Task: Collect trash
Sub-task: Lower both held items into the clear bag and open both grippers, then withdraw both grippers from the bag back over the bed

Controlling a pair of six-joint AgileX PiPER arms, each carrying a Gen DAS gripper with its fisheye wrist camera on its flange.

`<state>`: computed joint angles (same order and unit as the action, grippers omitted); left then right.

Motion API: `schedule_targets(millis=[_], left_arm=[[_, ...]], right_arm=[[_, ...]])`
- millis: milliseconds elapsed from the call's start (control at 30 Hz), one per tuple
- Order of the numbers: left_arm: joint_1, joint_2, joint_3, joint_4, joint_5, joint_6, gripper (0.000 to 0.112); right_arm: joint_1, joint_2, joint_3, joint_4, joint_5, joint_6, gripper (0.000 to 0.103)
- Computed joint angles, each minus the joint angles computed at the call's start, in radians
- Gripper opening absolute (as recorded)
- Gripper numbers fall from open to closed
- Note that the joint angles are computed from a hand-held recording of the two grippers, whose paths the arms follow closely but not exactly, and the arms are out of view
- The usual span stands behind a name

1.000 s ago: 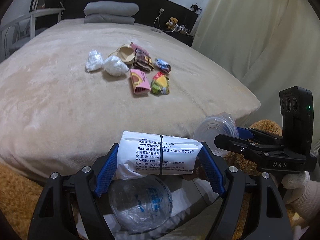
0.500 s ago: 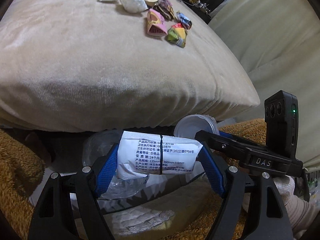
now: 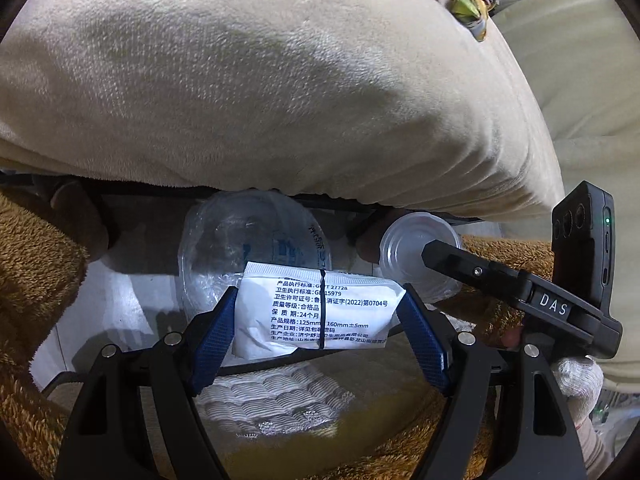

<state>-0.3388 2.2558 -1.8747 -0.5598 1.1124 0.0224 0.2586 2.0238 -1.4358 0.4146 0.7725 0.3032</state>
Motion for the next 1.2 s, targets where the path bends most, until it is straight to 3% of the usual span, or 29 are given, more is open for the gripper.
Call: schedule_targets(millis=[267,367,667,967,1200], left_arm=[[-0.005,0.012,-0.002,0.006,0.018,0.0,0.077],[-0.015,0.008,-0.012,0.028,0.018,-0.002,0.085],[-0.014,0.016,-0.027,0.039,0.027,-0.021,0.085],[-0.012,-0.038,0.019,0.024,-0.02,0.034,0.085],[0.019,-0.125,0.086,-0.048,-0.092,0.136,0.085]], right_arm=[[-0.005,0.018,-0.028,0.021,0.014,0.007,0.071],[-0.022,0.017,-0.023,0.061,0.013,-0.017,0.081],[-0.024,0.012,-0.032,0.055,0.012,-0.001,0.081],[-0.005,-0.041,0.011,0.029,-0.03,0.006,0.081],[0.007,-0.149,0.091,0.031,-0.121,-0.066,0.081]])
